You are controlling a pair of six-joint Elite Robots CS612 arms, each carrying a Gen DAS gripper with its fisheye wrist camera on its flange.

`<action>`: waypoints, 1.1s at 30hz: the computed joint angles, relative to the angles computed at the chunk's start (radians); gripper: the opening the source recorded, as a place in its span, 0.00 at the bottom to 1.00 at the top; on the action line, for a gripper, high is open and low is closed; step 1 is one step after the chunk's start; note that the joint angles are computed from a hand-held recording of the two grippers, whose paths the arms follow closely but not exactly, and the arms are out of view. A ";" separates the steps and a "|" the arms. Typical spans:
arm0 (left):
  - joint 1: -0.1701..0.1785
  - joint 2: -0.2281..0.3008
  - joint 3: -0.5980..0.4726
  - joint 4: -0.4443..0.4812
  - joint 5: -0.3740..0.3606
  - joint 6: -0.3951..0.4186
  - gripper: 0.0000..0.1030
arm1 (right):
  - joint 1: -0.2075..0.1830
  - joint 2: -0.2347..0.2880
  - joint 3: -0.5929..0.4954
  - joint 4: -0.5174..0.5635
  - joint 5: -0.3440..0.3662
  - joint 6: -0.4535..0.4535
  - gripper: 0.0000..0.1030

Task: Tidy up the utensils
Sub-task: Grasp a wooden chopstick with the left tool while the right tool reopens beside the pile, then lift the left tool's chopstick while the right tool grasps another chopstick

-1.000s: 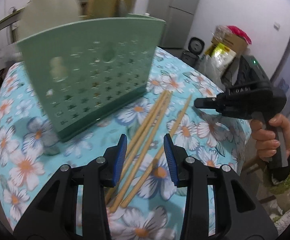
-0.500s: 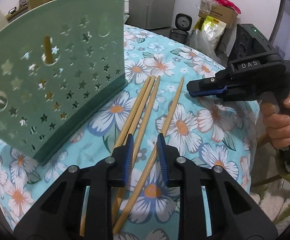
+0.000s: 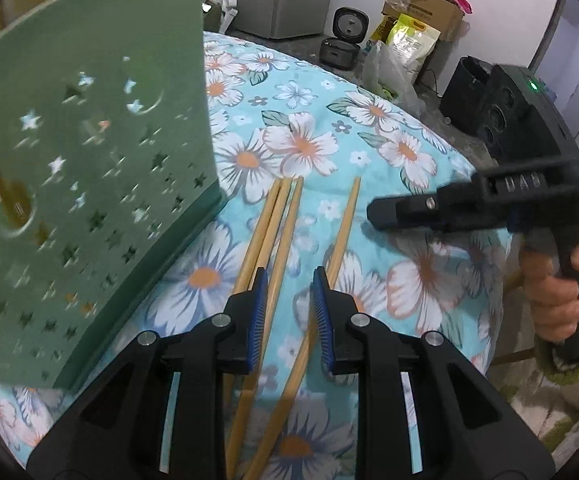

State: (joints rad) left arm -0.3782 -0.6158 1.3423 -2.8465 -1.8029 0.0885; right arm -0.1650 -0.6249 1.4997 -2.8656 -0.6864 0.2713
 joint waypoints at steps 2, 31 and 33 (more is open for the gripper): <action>-0.002 0.011 -0.024 0.021 -0.001 -0.006 0.21 | 0.000 0.001 0.000 -0.001 0.001 0.002 0.15; -0.008 0.046 -0.106 0.024 0.024 -0.105 0.07 | -0.013 0.011 0.010 -0.062 0.020 0.071 0.15; -0.004 0.031 -0.085 -0.004 0.018 -0.119 0.06 | -0.014 0.010 0.014 -0.067 0.022 0.074 0.15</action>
